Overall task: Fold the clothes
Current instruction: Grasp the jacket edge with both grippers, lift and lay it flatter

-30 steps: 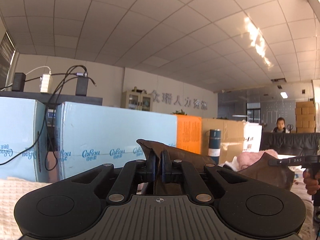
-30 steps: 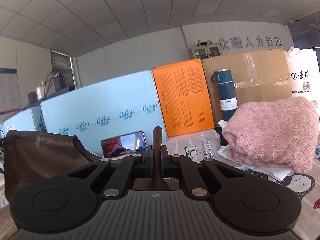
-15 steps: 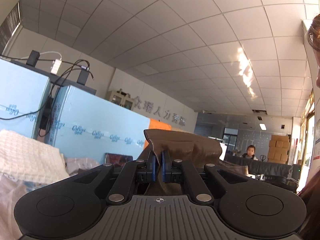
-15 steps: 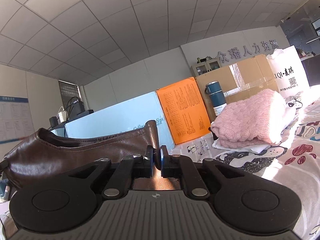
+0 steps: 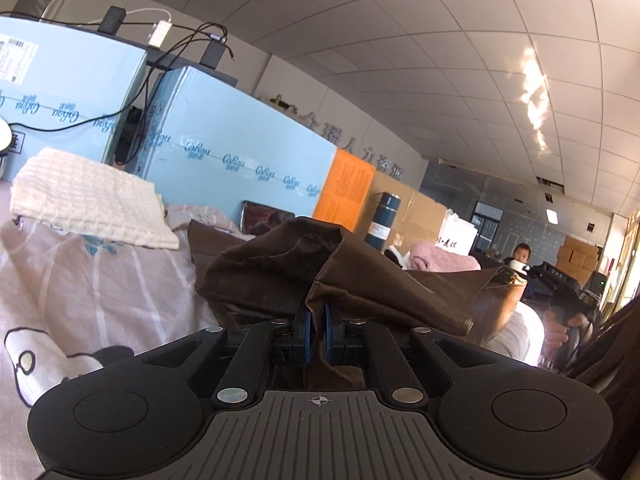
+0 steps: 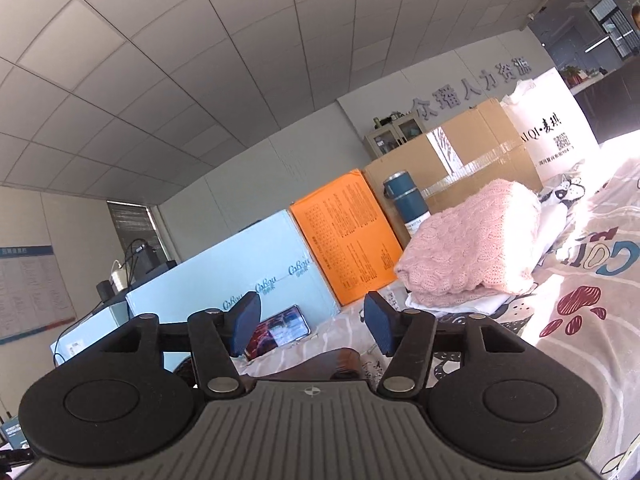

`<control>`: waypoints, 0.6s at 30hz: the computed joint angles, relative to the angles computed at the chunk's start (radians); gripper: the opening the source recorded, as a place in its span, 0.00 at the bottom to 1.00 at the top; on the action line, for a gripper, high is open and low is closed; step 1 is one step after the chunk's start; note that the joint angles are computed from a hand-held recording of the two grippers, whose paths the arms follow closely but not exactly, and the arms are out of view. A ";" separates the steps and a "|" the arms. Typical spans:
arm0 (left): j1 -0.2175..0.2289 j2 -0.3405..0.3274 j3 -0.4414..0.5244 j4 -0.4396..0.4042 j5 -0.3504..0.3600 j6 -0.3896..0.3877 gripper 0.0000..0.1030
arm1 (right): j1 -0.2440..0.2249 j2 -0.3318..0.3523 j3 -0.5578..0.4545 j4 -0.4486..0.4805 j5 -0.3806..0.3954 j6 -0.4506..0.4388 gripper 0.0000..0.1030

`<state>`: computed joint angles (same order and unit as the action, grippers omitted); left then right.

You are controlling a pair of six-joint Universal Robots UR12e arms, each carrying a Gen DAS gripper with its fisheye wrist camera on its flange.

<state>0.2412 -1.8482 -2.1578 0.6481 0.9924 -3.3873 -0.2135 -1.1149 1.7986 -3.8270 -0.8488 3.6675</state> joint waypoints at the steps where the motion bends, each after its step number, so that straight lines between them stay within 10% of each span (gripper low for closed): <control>1: 0.002 0.008 -0.009 -0.018 -0.002 0.002 0.11 | 0.004 0.001 -0.009 0.047 -0.008 -0.015 0.63; 10: 0.010 0.018 -0.019 -0.063 0.101 -0.090 0.57 | 0.043 0.069 -0.155 0.526 0.016 -0.124 0.67; 18: 0.015 0.015 0.053 -0.254 0.158 0.043 0.76 | 0.086 0.051 -0.195 0.753 -0.082 -0.384 0.76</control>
<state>0.2562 -1.8328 -2.1051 0.3942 1.1507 -3.3444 -0.1273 -1.0637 1.6037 -3.0742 -0.9306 3.2832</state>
